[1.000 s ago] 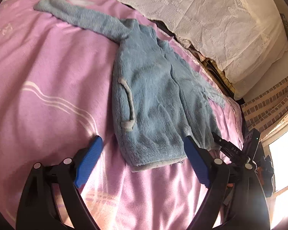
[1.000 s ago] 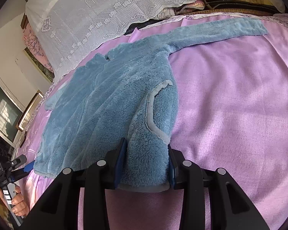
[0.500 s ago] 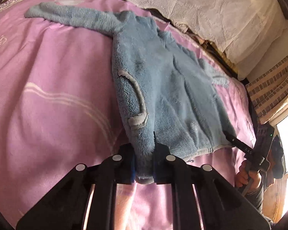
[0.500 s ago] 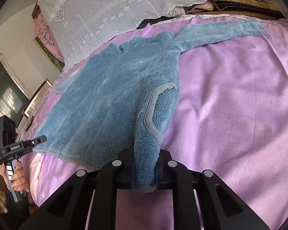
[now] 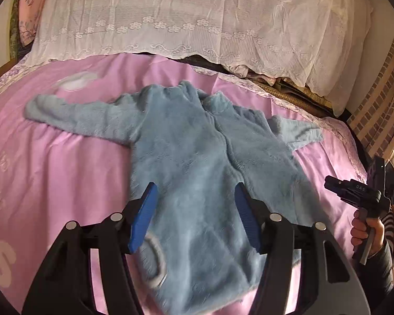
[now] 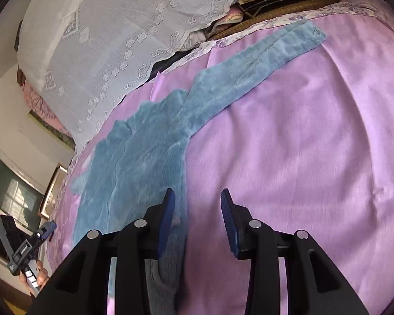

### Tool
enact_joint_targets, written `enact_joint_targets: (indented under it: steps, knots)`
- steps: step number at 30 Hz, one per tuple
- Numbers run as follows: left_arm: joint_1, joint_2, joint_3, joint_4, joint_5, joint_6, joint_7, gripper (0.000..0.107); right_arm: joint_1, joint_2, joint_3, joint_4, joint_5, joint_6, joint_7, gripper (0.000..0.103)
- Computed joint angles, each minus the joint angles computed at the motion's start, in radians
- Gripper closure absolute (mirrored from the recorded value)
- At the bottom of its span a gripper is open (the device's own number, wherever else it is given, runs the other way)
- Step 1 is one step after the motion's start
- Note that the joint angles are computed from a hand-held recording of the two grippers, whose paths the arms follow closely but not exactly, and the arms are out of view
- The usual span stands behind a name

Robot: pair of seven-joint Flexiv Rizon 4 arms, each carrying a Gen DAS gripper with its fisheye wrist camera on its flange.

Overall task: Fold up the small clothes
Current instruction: 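Lift the sleeve with the right tool and fold it across the jacket body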

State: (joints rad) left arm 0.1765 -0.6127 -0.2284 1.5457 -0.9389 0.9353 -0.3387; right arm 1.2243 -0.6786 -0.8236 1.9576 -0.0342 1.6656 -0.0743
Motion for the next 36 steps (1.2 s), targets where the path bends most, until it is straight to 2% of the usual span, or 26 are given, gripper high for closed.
enact_joint_targets:
  steps: [3, 5, 7, 8, 9, 10, 11, 12, 13, 15, 16, 17, 19, 20, 21, 26, 28, 30, 32, 33, 34, 36]
  knots:
    - [-0.092, -0.106, 0.05, -0.152, 0.162, -0.052, -0.205, 0.048, -0.159, -0.034, 0.117, -0.119, -0.011, 0.008, -0.003, 0.067]
    - [-0.129, -0.165, 0.06, -0.251, 0.253, -0.132, -0.321, 0.048, -0.248, -0.068, 0.196, -0.219, 0.024, -0.009, -0.064, 0.067]
    - [-0.169, -0.235, 0.07, -0.382, 0.358, -0.243, -0.388, 0.042, -0.348, -0.105, 0.275, -0.307, -0.013, -0.015, -0.053, 0.065]
    - [-0.194, -0.264, 0.074, -0.43, 0.409, -0.263, -0.392, 0.036, -0.395, -0.124, 0.32, -0.349, -0.003, -0.021, -0.066, 0.064]
    - [-0.223, -0.285, 0.083, -0.454, 0.458, -0.246, -0.386, 0.029, -0.456, -0.14, 0.37, -0.373, -0.058, -0.012, -0.016, 0.061]
    - [-0.259, -0.307, 0.104, -0.474, 0.518, -0.215, -0.388, 0.026, -0.502, -0.154, 0.417, -0.395, -0.061, -0.019, -0.003, 0.062]
    - [-0.294, -0.324, 0.133, -0.48, 0.574, -0.162, -0.408, 0.019, -0.538, -0.166, 0.456, -0.4, -0.059, -0.001, 0.01, 0.066]
    - [-0.314, -0.328, 0.144, -0.459, 0.61, -0.082, -0.422, 0.012, -0.563, -0.179, 0.469, -0.376, -0.102, 0.083, 0.069, 0.074]
    - [-0.318, -0.32, 0.133, -0.422, 0.625, -0.005, -0.424, 0.011, -0.588, -0.176, 0.474, -0.341, -0.184, 0.15, 0.146, 0.077]
    - [-0.317, -0.297, 0.116, -0.386, 0.641, 0.048, -0.437, 0.013, -0.552, -0.149, 0.385, -0.256, -0.273, 0.22, 0.266, 0.072]
    - [-0.301, -0.285, 0.081, -0.374, 0.628, 0.046, -0.416, 0.013, -0.493, -0.137, 0.304, -0.215, -0.233, 0.226, 0.259, 0.062]
    - [-0.284, -0.273, 0.039, -0.359, 0.604, 0.053, -0.389, 0.013, -0.423, -0.131, 0.222, -0.185, -0.143, 0.207, 0.204, 0.058]
    - [-0.27, -0.252, -0.031, -0.317, 0.557, 0.128, -0.337, 0.013, -0.283, -0.144, 0.059, -0.142, 0.069, 0.122, 0.091, 0.054]
    - [-0.277, -0.252, -0.048, -0.318, 0.549, 0.152, -0.315, 0.013, -0.241, -0.164, 0.004, -0.133, 0.166, 0.098, 0.058, 0.053]
    - [-0.296, -0.259, -0.055, -0.33, 0.551, 0.161, -0.297, 0.013, -0.225, -0.178, -0.018, -0.123, 0.244, 0.099, 0.042, 0.053]
    - [-0.394, -0.33, -0.067, -0.389, 0.576, 0.269, -0.249, 0.013, -0.217, -0.228, -0.072, -0.056, 0.35, 0.156, 0.122, 0.053]
    - [-0.432, -0.371, -0.055, -0.444, 0.585, 0.265, -0.261, 0.016, -0.235, -0.233, -0.071, -0.052, 0.352, 0.155, 0.122, 0.053]
    - [-0.476, -0.419, -0.001, -0.54, 0.606, 0.172, -0.307, 0.027, -0.267, -0.244, -0.057, -0.061, 0.358, 0.171, 0.124, 0.053]
    - [-0.511, -0.478, 0.061, -0.671, 0.628, 0.029, -0.384, 0.034, -0.306, -0.247, -0.035, -0.081, 0.354, 0.174, 0.114, 0.053]
    - [-0.522, -0.51, 0.087, -0.739, 0.639, -0.038, -0.426, 0.034, -0.319, -0.254, -0.031, -0.091, 0.356, 0.17, 0.113, 0.053]
    - [-0.519, -0.528, 0.085, -0.777, 0.639, -0.08, -0.448, 0.034, -0.331, -0.26, -0.027, -0.098, 0.357, 0.168, 0.114, 0.053]
    - [-0.494, -0.53, 0.047, -0.78, 0.619, -0.102, -0.446, 0.035, -0.372, -0.265, 0.007, -0.122, 0.349, 0.168, 0.112, 0.057]
